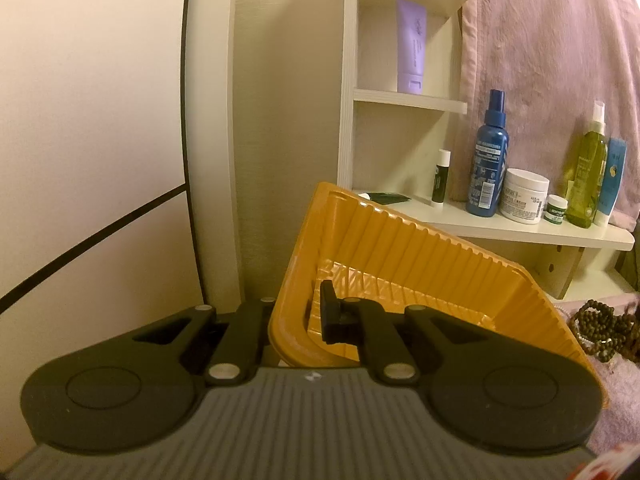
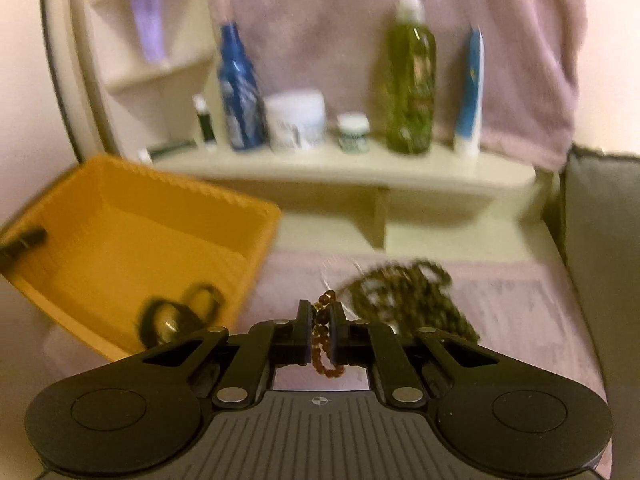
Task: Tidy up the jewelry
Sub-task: 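Carry the red bead bracelet into the orange tray and open the right gripper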
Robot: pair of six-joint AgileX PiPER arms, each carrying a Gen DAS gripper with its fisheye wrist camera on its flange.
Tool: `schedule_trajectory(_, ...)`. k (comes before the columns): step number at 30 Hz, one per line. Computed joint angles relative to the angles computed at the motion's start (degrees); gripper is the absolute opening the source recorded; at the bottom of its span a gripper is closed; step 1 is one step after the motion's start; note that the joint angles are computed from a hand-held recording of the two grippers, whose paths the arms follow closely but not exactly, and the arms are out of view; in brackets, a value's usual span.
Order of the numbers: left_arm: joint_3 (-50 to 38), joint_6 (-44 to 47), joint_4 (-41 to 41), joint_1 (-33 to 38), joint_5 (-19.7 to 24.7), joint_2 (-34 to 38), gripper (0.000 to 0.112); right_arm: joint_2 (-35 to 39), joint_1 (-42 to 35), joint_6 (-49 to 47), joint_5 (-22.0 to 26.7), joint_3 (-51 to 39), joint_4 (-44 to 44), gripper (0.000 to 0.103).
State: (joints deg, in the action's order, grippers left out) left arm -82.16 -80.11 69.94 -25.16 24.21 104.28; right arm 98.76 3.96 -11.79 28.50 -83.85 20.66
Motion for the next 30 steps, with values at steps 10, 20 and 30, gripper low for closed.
schedule_trajectory(10, 0.3, -1.2, 0.8, 0.2, -0.7, -0.1, 0.008, 4.7, 5.1, -8.5, 4.4, -11.3, 13.3, 0.008)
schedule_trajectory(20, 0.9, -2.0, 1.1, 0.7, -1.9, -0.4, 0.008, 17.8, 12.7, 2.6, 13.4, -28.1, 3.6, 0.008)
schedule_trajectory(30, 1.0, -2.1, 0.7, 0.9, -2.2, -0.4, 0.008, 24.5, 14.6, 9.2, 18.4, -35.7, -3.3, 0.01)
